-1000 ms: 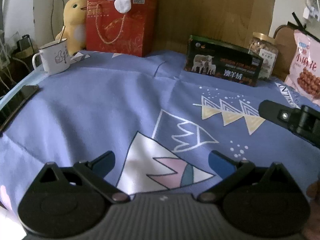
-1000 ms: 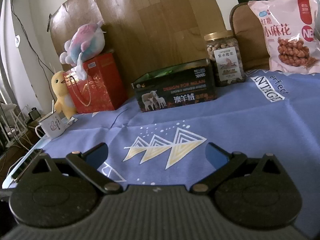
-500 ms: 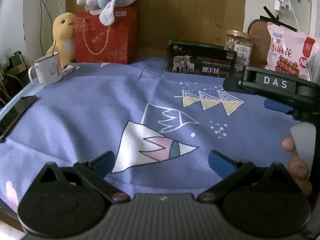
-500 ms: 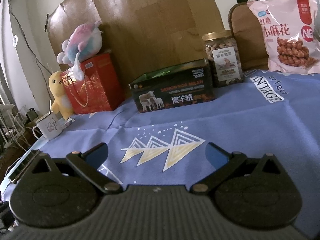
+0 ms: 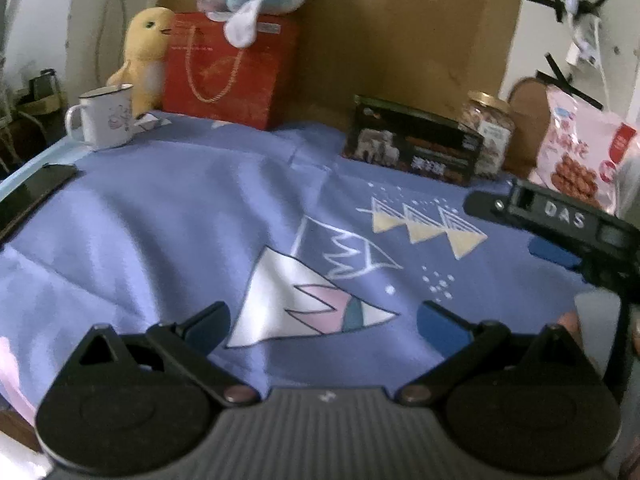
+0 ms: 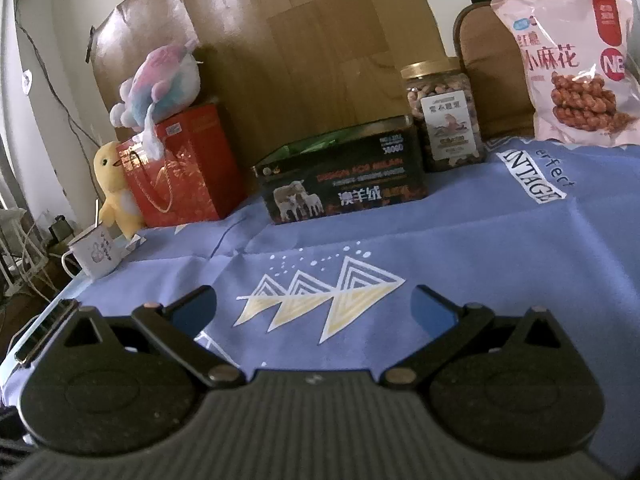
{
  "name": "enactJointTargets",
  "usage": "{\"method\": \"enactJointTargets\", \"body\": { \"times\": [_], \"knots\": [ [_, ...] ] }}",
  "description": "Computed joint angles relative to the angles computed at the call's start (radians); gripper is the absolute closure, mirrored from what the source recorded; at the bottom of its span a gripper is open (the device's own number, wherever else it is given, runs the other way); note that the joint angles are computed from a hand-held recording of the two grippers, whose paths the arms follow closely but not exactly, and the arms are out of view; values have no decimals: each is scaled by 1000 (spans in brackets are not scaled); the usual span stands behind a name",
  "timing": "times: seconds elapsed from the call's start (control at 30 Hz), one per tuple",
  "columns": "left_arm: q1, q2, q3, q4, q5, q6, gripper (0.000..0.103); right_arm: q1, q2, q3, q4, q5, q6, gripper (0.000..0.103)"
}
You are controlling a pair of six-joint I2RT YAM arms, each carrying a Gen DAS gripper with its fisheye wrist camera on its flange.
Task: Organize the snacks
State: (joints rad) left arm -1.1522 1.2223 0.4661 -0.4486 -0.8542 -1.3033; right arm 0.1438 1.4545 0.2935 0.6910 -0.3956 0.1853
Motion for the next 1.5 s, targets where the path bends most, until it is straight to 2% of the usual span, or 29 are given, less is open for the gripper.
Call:
{"method": "enactJointTargets", "body": {
  "times": [0.1, 0.23, 0.33, 0.5, 0.63, 0.93, 1.1, 1.5],
  "knots": [
    [0, 23, 17, -7, 2, 1, 0, -8, 1, -2, 3, -5, -1, 0],
    [77, 82, 77, -36, 27, 75, 0, -30, -6, 0, -9, -16, -1, 0],
    [152, 112, 124, -23, 32, 187, 0, -54, -48, -8, -41, -34, -21, 0],
    [263, 136, 191, 66, 87, 424, 0, -102, -116, 3, -118, -85, -59, 0],
    [311, 176, 248, 85, 131, 503, 0, -120, -130, 11, -132, -97, -76, 0],
    [367, 240, 298, 96, 158, 527, 0, -148, -130, 58, -185, -129, -87, 0],
    [382, 255, 322, 72, 120, 531, 0, -152, -125, 101, -234, -144, -103, 0],
    [350, 263, 348, -2, -24, 490, 0, -173, -135, 102, -214, -153, -75, 0]
  ]
}}
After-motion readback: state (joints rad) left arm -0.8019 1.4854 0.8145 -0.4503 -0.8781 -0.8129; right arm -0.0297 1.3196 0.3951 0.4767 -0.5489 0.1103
